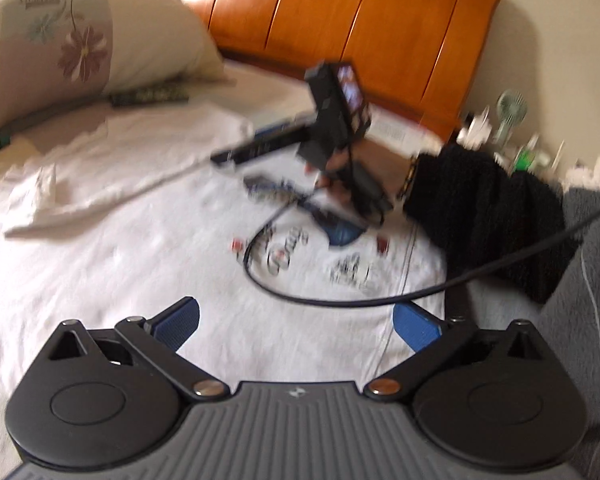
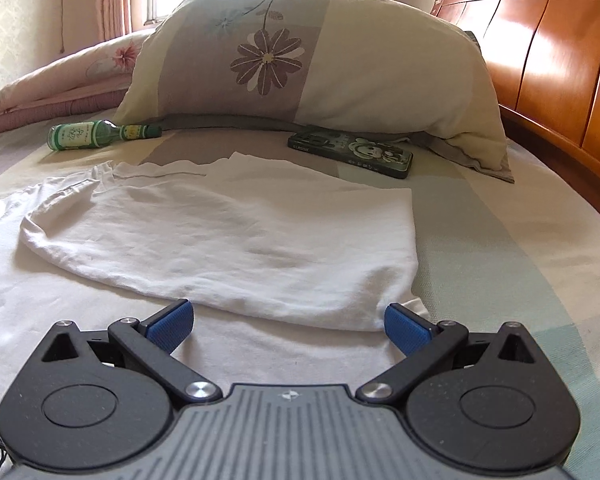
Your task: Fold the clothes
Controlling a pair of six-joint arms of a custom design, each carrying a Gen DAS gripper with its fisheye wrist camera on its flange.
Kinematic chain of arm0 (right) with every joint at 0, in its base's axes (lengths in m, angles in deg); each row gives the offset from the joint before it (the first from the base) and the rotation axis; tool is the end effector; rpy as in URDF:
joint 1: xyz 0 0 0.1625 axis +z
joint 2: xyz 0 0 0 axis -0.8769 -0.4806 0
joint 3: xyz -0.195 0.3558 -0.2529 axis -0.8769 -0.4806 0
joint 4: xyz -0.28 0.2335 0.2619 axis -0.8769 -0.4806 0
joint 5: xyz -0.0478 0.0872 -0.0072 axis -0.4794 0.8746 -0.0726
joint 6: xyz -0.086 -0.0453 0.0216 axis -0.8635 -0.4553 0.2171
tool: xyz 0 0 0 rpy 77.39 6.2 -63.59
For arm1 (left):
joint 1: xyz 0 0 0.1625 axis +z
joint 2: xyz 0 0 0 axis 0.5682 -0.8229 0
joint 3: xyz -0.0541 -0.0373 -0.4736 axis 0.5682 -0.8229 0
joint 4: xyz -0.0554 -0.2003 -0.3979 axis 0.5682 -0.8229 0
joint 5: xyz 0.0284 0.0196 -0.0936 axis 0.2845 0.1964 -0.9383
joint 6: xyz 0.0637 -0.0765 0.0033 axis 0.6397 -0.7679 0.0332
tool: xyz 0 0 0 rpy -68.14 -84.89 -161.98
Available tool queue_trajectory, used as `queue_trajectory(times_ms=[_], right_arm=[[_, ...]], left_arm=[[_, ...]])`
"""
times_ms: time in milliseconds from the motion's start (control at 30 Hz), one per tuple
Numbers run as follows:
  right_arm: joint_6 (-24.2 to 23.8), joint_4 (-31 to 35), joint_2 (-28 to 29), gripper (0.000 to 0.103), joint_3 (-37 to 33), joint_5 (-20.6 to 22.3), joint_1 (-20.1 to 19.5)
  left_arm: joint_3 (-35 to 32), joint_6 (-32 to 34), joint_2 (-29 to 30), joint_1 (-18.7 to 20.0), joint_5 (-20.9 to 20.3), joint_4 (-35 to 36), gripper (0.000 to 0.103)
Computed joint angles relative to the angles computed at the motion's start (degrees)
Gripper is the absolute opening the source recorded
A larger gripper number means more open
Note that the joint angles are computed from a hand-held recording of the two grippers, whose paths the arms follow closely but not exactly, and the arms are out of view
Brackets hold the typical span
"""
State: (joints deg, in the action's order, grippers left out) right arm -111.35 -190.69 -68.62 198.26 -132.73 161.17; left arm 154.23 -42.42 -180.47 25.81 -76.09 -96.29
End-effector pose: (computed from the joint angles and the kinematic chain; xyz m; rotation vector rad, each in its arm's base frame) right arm 0.1671 -0.4735 0.0563 0.4950 -2.2087 1.0753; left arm -0.0528 -0.3929 0.2741 1.5060 2.5648 -0.3157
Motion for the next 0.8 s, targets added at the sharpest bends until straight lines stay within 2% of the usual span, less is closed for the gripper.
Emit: queue_trajectory(times_ms=[100,133,200,300,367,467,533,633,733,800], right_arm=[[4.3,1.4,-2.4,0.103,2.1,5.0,-1.9],[5.2,2.8,-3.2,0.103,2.3,4.7,-1.6],[1.9,0.2,-3.6,0.103,3.5,6.6,-1.3],[-3.6,-5.4,-2.9,0.103,4.4,6.4,0.0],[-4.7,-7.2,-3.4,0.103,5.7,10.6,-0.8],[-0.3,-3.7,-5.2,0.103,6.2,12.6,-1.7],[2.5,-0.8,-6.3,0.103,6.4,13.7,-2.3],[2.8,-1.6,-5.8,0.103,6.0,12.8,-1.9],[0.5,-4.9,-4.8,0.103,6.1,12.9,-1.4],[-1.0,-7.1,-4.2,0.103,6.2,13.4,-1.0]], left_arm=[[-0.6,-6.3,-0.4,-4.8,7.7,9.1,0.102],[-0.8,-7.3,-0.3,-5.6,8.7,10.8,0.102],[-1.4,-9.2,0.5,-6.7,10.3,13.2,0.102],[-2.9,-12.0,4.2,-6.4,13.2,10.5,0.102],[-4.3,-13.6,8.1,-5.3,15.5,6.1,0.102],[-7.8,-19.3,14.8,-2.1,18.0,-1.2,0.102],[-10.3,-23.5,18.9,0.3,18.5,-5.8,0.102],[-12.9,-28.2,23.1,3.9,17.1,-13.8,0.102],[-14.4,-32.9,25.1,8.0,9.9,-22.8,0.102],[-15.6,-36.4,26.3,10.2,6.9,-26.3,0.102]])
